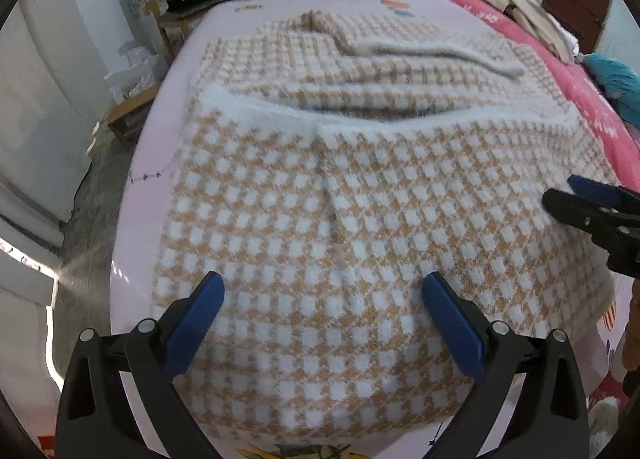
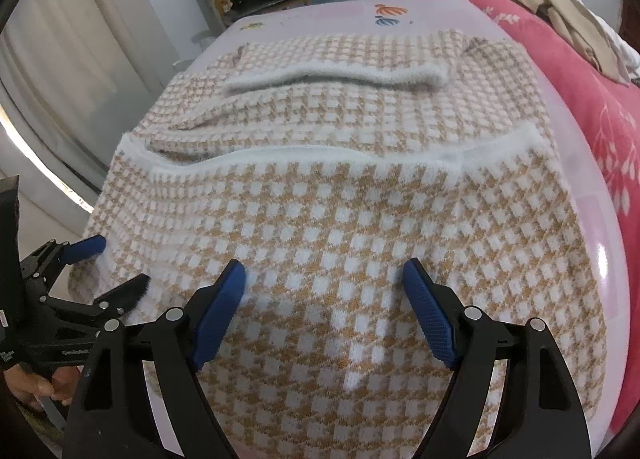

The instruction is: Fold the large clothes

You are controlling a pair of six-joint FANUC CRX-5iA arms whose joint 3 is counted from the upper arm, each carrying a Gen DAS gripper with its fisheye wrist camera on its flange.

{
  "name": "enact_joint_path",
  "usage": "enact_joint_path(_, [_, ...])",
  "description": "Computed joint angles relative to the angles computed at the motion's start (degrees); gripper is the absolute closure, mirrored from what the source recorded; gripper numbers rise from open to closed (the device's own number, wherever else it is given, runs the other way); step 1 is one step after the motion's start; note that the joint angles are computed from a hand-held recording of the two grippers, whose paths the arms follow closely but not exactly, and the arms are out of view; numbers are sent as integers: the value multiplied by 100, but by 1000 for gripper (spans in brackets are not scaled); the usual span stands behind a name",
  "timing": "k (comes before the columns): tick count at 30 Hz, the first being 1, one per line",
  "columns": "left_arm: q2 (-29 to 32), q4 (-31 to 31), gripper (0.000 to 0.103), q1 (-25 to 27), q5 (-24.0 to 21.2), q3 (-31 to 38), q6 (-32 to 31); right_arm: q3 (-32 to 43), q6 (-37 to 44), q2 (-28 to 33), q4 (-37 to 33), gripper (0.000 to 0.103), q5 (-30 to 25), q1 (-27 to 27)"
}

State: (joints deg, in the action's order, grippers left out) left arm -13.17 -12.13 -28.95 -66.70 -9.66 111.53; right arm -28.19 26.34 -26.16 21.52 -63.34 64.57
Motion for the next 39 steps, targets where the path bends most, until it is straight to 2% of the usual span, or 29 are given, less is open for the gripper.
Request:
enact_joint_path(3, [-282, -324, 5, 5, 240, -89, 69, -11, -12, -7, 1, 27, 11, 1])
enact_joint_path(7, [-676, -136, 9, 545, 746, -405, -55, 2, 31, -4, -40, 27, 21, -31])
enact_joint_path(10, [-995, 680, 18, 1244, 1314, -887, -625, 18, 83, 8, -72, 26, 22, -61])
enact_joint_path(12, [-1224, 1654, 22, 1818, 1721, -1359, -1393, 26, 95, 13, -86, 26, 23, -71])
enact_joint_path(15, [-1248, 2356, 31, 2142, 1930, -1628, -2039, 22, 93, 11, -84, 26, 28, -74])
enact_joint_path(17, [-1063, 2424, 46, 2173, 1832, -1536, -2124, 25, 94, 13, -86, 26, 26, -75])
enact_joint_path(20, [-895, 2526, 56, 2222, 1733, -1499, -2242, 35, 103, 26, -89, 26, 20, -80])
enact_joint_path(23, [-808, 2879, 61, 2328, 1751, -1595, -2561, 38, 98, 36, -90, 26, 26, -78])
enact_joint_path(25, [-734, 3041, 61, 2376, 1771, -1636, -2762, 40, 96, 36, -89, 26, 22, -77])
enact_joint_path(30, [-731, 4018, 61, 2678, 1738, -1973, -3719, 45, 71, 46, -82, 26, 16, -66])
enact_joint_path(35, [-497, 4324, 61, 2903, 1464, -1953, -3933, 46, 75, 43, -81, 26, 12, -68])
enact_joint_path(39, [-359, 4232, 61, 2858, 1292, -1795, -4085, 47, 125, 31, -104, 26, 15, -90])
